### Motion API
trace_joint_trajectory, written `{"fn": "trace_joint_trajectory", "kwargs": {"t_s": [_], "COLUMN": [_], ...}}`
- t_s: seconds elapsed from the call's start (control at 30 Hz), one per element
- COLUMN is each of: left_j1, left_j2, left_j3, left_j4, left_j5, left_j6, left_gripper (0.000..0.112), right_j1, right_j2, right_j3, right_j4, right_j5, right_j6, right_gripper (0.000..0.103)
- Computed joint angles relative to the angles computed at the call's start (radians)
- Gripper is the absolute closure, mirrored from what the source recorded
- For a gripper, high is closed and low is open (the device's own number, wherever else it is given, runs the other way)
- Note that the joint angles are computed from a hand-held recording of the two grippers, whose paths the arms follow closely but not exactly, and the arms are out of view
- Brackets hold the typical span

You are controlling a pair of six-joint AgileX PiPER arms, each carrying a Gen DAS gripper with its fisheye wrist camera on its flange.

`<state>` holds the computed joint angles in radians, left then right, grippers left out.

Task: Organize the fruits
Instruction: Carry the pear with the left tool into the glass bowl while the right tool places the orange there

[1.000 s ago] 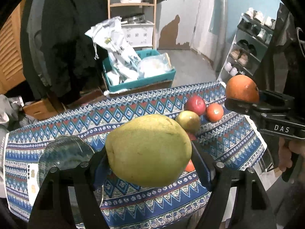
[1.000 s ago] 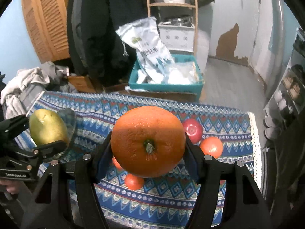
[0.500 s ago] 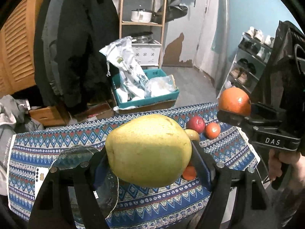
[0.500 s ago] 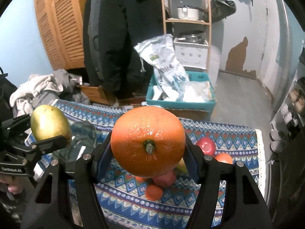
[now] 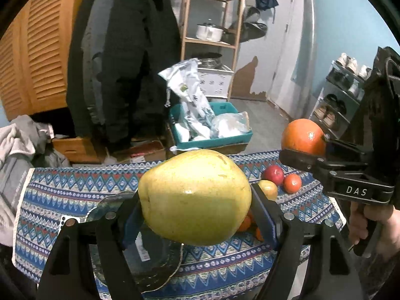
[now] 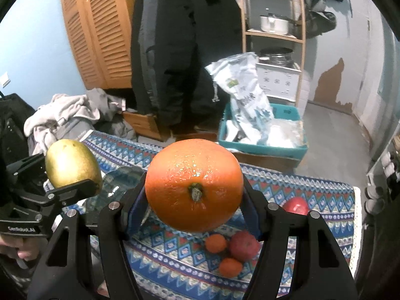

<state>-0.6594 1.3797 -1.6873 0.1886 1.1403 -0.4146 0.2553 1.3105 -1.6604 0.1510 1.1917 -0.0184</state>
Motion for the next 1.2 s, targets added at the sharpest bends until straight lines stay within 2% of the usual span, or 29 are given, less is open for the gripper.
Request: {"fn": "trace_joint_trajectory", "kwargs": {"t_s": [0.47,1.0,1.2], "left_j1": [0.245,0.524,0.586], "left_j2": [-0.115,-0.128,-0.101], "left_j3": [0.159,0.33,0.408], "left_j4": [-0.111,-0.257,-0.273], "left_j5": [-0.039,-0.106,-0.135], "left_j6": [0.11,0.288,0.331], "left_gripper": [0.033,0.033,0.033], "right_j1": [0.21,0.345,0.386], "right_j2": [0.169,0.449,0.556], "right_j3": [-0.117,-0.331,-0.387], "right_j4": [-0.087,-0.066,-0.069], "right_j5": [-0.016,-0.012,-0.014], "right_j6": [0.124,0.185,0.192], "right_gripper": [0.037,0.037,0.037]}}
